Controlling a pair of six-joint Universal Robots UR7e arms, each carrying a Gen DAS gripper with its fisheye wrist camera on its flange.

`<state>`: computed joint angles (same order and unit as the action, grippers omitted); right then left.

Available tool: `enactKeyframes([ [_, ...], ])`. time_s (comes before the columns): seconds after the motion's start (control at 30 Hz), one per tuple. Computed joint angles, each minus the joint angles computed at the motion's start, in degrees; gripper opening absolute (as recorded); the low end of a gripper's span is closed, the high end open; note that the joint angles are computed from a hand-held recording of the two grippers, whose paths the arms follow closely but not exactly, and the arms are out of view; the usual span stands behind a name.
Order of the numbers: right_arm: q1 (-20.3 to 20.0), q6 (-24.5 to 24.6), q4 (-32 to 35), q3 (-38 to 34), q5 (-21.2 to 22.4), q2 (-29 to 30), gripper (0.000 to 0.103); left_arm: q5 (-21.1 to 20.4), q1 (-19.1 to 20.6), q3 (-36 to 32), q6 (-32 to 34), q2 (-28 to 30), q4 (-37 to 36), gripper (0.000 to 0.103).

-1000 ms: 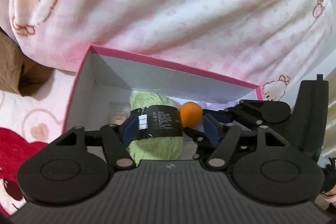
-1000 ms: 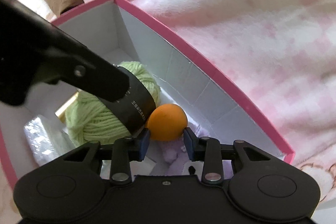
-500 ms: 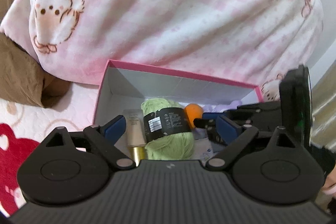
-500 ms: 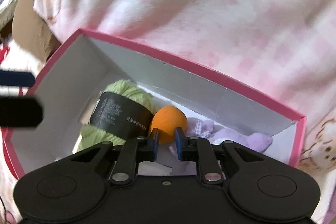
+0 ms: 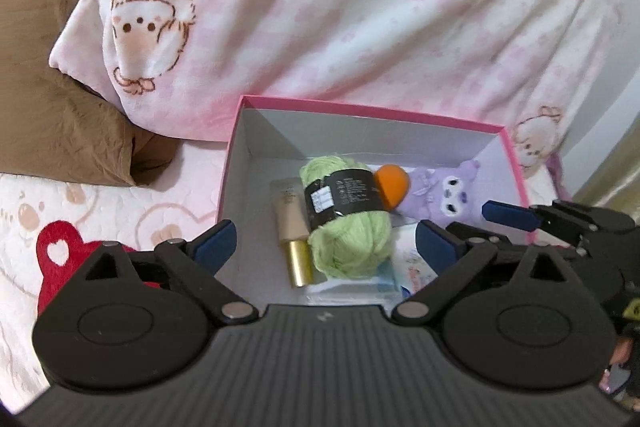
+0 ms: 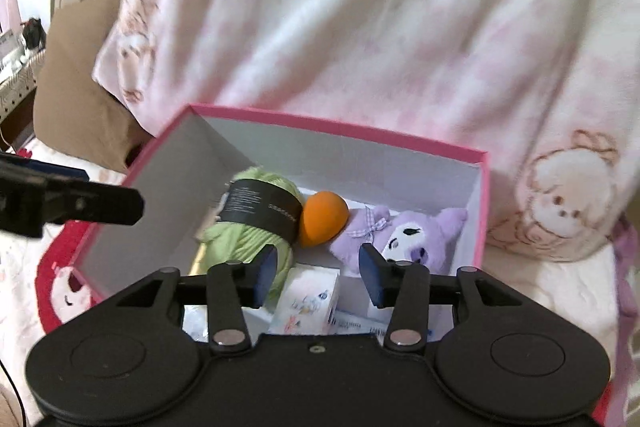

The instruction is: Organize objects

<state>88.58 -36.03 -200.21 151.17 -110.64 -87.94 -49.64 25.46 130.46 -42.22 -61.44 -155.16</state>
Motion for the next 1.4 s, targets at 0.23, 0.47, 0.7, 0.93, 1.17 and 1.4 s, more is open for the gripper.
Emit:
enactKeyframes([
  [0.23,2.37,2.33,4.02,5.24,0.24,-12.68,0.059,2.49,-6.19,0.96,-4.55,-4.82,10.99,0.097],
  [0.47,11.09,8.18,8.88,7.05,-7.40,-19.05,0.064,4.67,-13.73,1.64,-14.38,-10.09,26.52,0.097],
  [0.7,20.54,18.23,18.07,7.21,-16.86,-23.18,0.065,2.20,-19.11,3.20,-21.32,-15.29,35.23,0.101],
  [0.93,28.17,28.48,28.05,8.38,-24.24,-27.58,0.070,-0.96,-22.62,4.98,-25.53,-18.29,39.40,0.101],
  [1.17,31.67,35.21,33.94,9.36,-28.15,-29.89,0.075,-4.38,-24.78,8.78,-28.82,-20.18,38.93,0.101],
  [1.4,34.71,40.68,37.70,9.73,-30.16,-29.65,0.076,-6.95,-25.62,12.22,-30.84,-21.43,37.14,0.101],
])
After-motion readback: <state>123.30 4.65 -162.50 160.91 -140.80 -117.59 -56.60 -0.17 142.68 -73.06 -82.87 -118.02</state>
